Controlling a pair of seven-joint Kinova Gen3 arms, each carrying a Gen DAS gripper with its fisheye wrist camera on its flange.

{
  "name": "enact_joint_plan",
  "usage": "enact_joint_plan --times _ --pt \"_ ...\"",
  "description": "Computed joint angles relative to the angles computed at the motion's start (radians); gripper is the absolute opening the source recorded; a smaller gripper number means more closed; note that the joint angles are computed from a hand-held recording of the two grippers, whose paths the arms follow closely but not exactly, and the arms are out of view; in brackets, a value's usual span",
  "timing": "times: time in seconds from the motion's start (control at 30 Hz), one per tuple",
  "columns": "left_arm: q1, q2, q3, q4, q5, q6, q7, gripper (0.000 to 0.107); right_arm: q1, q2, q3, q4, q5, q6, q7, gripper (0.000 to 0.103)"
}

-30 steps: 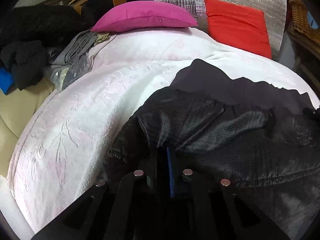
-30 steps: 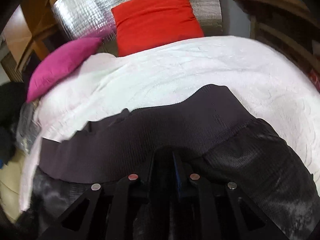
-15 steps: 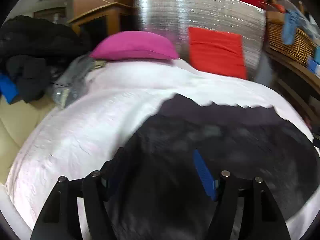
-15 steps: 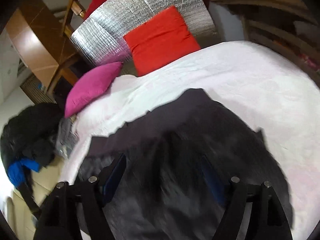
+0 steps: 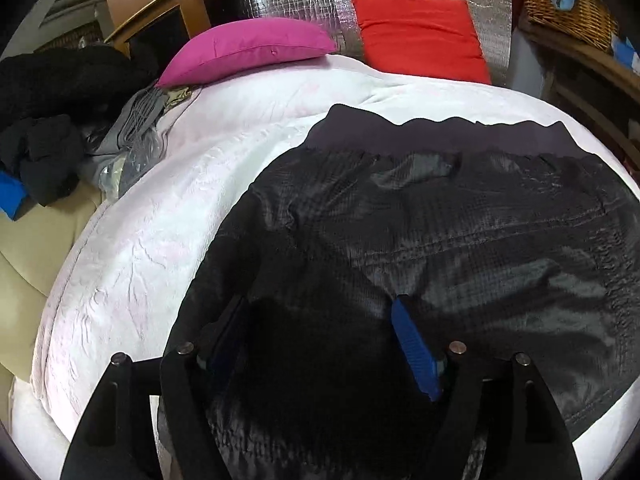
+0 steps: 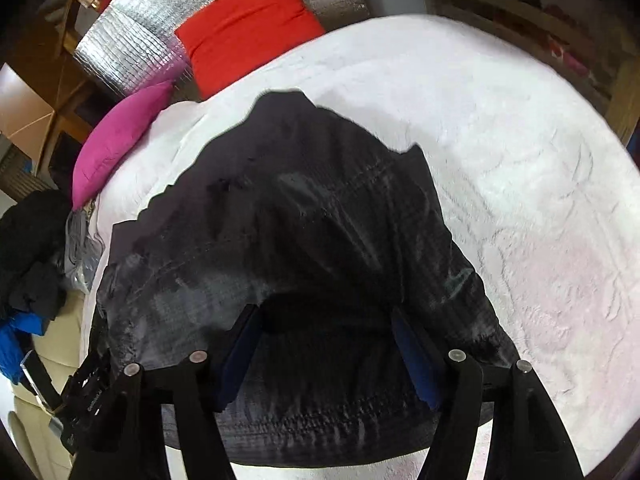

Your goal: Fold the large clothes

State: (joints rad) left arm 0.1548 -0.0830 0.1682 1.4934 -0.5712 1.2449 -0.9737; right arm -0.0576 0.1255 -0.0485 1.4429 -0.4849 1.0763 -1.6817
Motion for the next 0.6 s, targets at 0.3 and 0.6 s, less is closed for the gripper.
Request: enact_joint_plan --times 0.3,0.6 --pt "-0.015 -0.008 -0.008 0.018 0.004 -0.028 -0.027 0.079 -0.085 -0.037 -0.033 -0.023 0.058 -0.185 0.025 0.071" --pt "-0.031 -0.028 -0.009 0.050 0.014 -0.067 -0.055 0.083 -0.203 0.148 -0.041 -0.206 0.272 -0.058 -0.160 0.071"
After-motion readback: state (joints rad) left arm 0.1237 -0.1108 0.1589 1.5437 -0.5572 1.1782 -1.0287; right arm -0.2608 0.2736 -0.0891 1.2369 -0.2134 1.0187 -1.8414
